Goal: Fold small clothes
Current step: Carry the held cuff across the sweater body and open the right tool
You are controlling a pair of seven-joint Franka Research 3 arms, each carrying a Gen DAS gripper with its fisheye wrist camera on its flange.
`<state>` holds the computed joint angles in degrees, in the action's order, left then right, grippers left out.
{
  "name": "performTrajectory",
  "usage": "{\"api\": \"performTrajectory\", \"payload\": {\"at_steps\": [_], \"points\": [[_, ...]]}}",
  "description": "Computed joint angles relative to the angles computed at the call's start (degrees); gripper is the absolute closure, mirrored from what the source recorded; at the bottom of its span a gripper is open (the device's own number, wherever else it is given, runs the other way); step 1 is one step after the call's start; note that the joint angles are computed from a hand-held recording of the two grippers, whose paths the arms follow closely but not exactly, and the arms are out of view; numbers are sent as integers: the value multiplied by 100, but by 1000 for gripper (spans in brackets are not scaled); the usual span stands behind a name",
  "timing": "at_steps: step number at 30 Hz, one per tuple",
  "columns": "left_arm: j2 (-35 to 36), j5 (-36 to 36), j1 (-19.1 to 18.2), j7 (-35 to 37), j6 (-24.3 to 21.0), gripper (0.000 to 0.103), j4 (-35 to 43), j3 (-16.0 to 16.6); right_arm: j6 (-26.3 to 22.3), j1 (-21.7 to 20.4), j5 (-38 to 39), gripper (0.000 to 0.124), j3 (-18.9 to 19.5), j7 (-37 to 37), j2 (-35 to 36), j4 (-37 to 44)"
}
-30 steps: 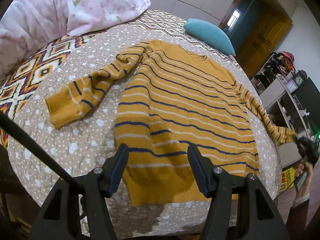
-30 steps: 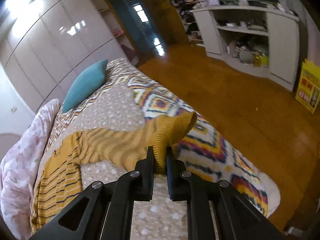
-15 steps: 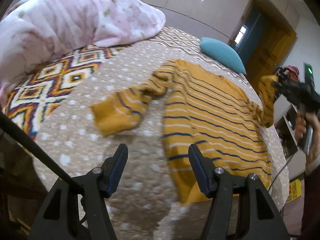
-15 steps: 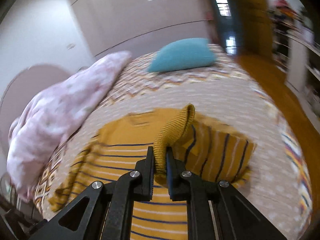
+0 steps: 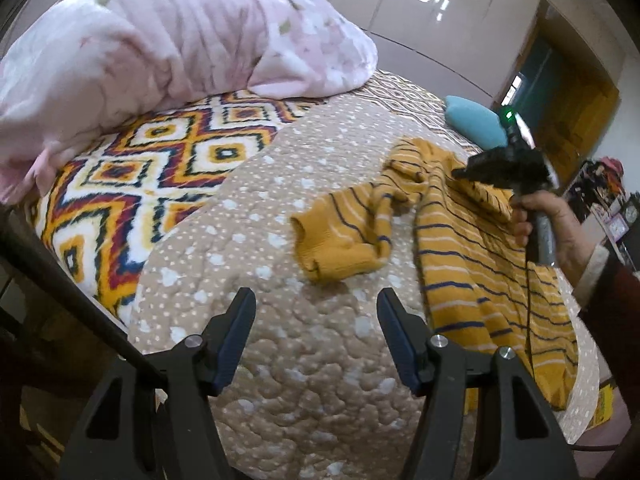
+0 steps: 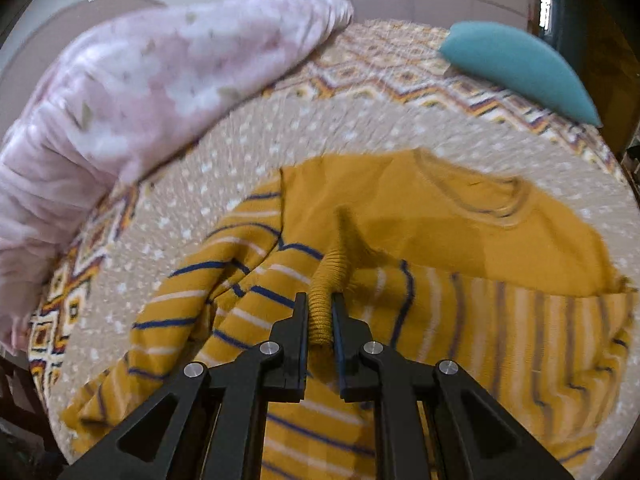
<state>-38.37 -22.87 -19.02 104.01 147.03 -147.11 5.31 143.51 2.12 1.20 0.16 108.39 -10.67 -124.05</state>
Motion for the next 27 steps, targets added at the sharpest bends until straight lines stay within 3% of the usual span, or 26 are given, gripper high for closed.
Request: {"api": "performTrajectory", "payload": {"at_steps": [3, 7, 9, 11, 13, 18, 22, 27], "points": [[7, -42, 77, -80, 8, 41, -9, 48, -107, 138, 376, 106, -55, -390, 288, 262], [-40, -39, 244, -233, 81, 41, -54, 88, -45, 288, 742, 105, -35, -788, 97, 353], [-48, -45, 339, -349, 102, 41, -71, 135, -65, 382, 578, 98, 122, -755, -105, 331], [-81, -55, 437, -458, 97, 41, -98, 195, -202, 674, 852, 78, 185, -1325, -336, 264], [-122, -12, 557, -554, 88, 41, -129, 221, -326, 945, 1178, 69, 243, -1788, -474, 176], [-254, 133, 777, -704, 130, 41, -221, 289, -684, 1482, 1381, 68, 547, -2617, -560, 77], [-255, 188, 890, -802, 206, 41, -260, 391, -493, 1653, 563, 64, 982, -2770, -595, -180], [-240, 163, 972, -881, 184, 41, -295, 495, -257, 1609, -620, 68, 1257, -2242, -388, -328]]}}
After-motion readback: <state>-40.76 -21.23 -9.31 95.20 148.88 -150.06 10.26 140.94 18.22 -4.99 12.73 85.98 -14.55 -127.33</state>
